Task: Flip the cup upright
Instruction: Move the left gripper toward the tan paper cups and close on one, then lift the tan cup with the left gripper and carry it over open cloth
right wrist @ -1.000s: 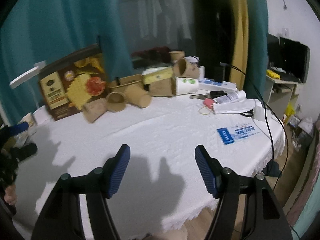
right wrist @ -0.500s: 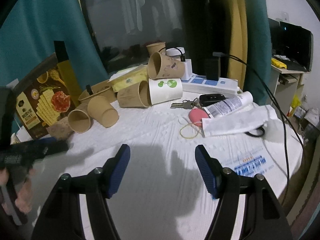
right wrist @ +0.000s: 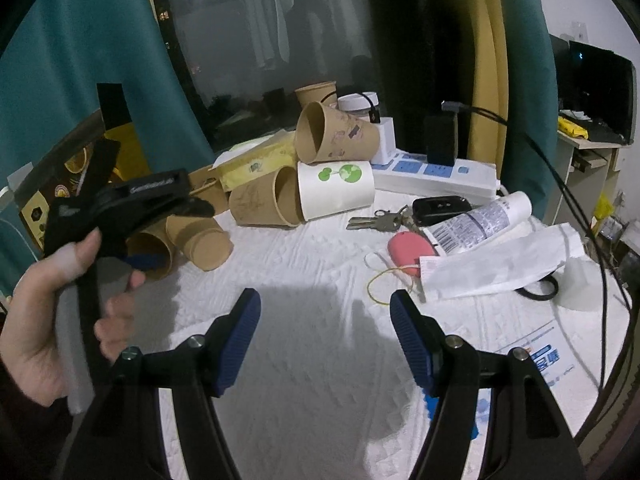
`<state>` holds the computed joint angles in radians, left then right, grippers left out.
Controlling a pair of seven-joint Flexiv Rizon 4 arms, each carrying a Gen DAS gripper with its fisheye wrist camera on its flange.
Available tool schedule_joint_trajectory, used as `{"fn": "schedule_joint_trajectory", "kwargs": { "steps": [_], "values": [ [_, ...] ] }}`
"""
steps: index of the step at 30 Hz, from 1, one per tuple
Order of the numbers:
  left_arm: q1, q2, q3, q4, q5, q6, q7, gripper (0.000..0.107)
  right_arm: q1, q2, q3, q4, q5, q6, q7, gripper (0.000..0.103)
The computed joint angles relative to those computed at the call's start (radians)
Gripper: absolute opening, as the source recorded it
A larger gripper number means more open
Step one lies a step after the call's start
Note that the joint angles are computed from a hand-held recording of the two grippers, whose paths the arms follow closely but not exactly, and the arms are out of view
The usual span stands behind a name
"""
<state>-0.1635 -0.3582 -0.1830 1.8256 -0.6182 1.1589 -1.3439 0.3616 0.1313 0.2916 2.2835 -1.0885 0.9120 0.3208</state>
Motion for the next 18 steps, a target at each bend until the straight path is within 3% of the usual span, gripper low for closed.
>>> {"fn": "schedule_joint_trajectory", "kwargs": {
  "steps": [2,4,6,9,12,18],
  "values": [
    [-0.014,-0.024,0.016,-0.024,0.032,0.007,-0.038,0.102,-0.001,-0.005,-0.002,0.002,-0.003,0.009,0.006,0.065],
    [-0.014,-0.047,0.019,-0.044,0.056,-0.002,-0.054,0.088,0.001,-0.007,-0.002,0.001,0.001,0.011,0.004,0.065],
    [-0.005,-0.064,0.011,-0.062,0.063,-0.045,-0.059,0.081,0.005,-0.004,0.002,0.0,0.007,0.004,-0.003,0.065],
    [-0.005,-0.059,0.01,-0.063,0.096,-0.042,-0.033,0.055,0.013,0.008,0.011,-0.002,0.032,-0.018,-0.019,0.065],
    [0.016,-0.034,-0.012,-0.035,0.05,-0.057,0.01,0.055,0.024,0.024,0.026,-0.006,0.06,-0.054,-0.029,0.065],
    [0.04,0.088,-0.028,0.093,-0.105,-0.067,0.197,0.054,0.063,0.056,0.074,-0.025,0.103,-0.142,-0.011,0.065]
  ]
}}
